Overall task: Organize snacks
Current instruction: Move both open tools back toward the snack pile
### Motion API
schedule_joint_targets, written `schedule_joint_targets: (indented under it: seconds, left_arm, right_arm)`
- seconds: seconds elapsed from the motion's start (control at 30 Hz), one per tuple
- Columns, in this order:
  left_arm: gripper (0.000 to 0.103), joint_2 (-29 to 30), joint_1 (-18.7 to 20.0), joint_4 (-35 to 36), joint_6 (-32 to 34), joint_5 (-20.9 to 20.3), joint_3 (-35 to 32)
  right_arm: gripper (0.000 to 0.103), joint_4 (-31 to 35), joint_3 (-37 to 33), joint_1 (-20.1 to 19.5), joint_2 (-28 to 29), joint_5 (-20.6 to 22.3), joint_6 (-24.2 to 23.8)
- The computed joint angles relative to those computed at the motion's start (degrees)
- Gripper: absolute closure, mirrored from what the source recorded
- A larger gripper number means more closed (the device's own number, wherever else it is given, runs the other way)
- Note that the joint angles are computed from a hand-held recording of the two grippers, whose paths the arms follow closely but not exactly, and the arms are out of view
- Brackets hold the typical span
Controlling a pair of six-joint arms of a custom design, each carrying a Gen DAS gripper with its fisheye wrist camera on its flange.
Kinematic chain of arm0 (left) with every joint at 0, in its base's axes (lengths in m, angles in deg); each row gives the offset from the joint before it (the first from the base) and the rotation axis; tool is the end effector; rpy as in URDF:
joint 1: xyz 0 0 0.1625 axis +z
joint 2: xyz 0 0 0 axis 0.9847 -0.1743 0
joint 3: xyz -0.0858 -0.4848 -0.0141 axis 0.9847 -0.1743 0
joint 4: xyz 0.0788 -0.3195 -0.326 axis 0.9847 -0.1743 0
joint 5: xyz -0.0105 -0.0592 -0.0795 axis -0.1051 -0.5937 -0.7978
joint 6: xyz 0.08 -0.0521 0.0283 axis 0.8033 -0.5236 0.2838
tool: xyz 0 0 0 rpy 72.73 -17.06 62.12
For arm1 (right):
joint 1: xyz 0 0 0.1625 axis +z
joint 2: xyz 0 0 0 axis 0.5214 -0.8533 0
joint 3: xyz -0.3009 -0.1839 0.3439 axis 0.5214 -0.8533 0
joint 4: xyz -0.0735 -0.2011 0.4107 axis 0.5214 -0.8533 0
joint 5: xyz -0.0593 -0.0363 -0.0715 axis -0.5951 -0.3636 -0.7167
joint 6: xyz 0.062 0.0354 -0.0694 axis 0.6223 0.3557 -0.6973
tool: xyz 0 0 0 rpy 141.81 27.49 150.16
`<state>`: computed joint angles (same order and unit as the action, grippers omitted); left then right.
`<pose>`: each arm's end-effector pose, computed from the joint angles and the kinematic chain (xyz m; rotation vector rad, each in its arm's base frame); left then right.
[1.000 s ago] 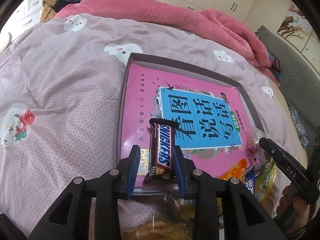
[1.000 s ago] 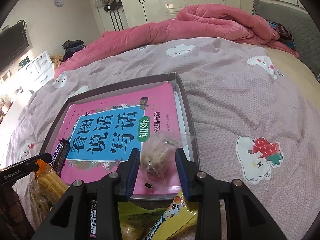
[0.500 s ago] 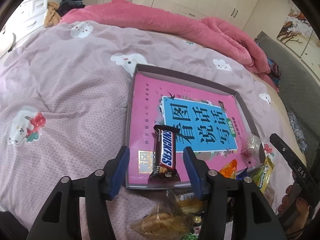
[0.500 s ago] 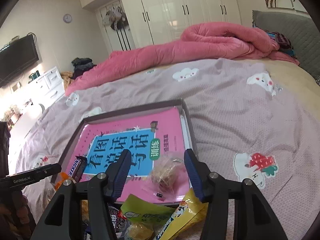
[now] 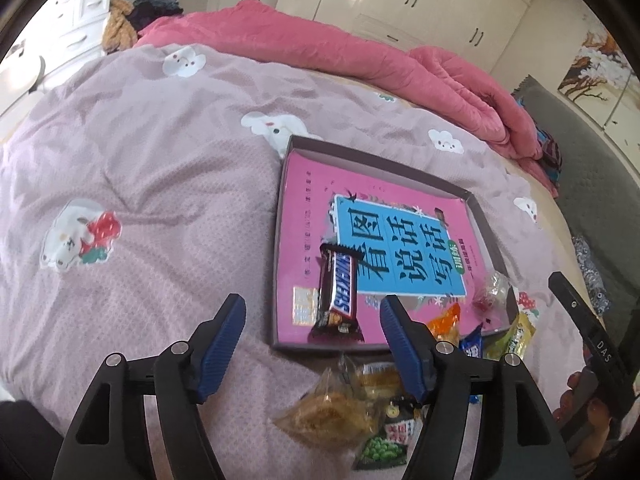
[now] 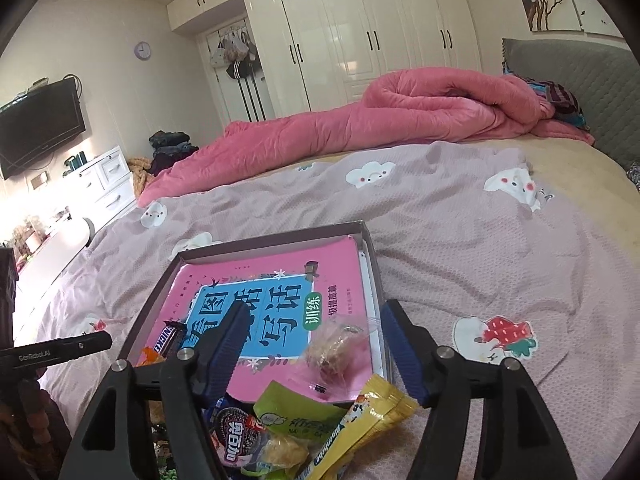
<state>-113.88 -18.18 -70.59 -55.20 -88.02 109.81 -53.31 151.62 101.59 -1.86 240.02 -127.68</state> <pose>0.0378 -0.3168 0.2714 0.4309 2.6272 -0.6871 0.2751 -0.2273 -0.0204 0.1300 -2.2096 1.2603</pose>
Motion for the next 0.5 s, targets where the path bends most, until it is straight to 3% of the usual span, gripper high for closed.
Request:
schedule_joint_targets:
  seconds: [0.2, 0.5]
  left_arm:
    - [0.031, -2.8, -1.1, 4.1, -2.2, 1.7, 0.7]
    - [0.028, -7.1, -2.4, 10.1, -4.8, 3.5, 1.4]
  right_arm:
    - [0.031, 2.5, -0.3, 1.9, 0.4, 2.1, 3.5]
    - [0.031, 10.3, -2.0, 4.8, 3.1, 4.4, 13.2]
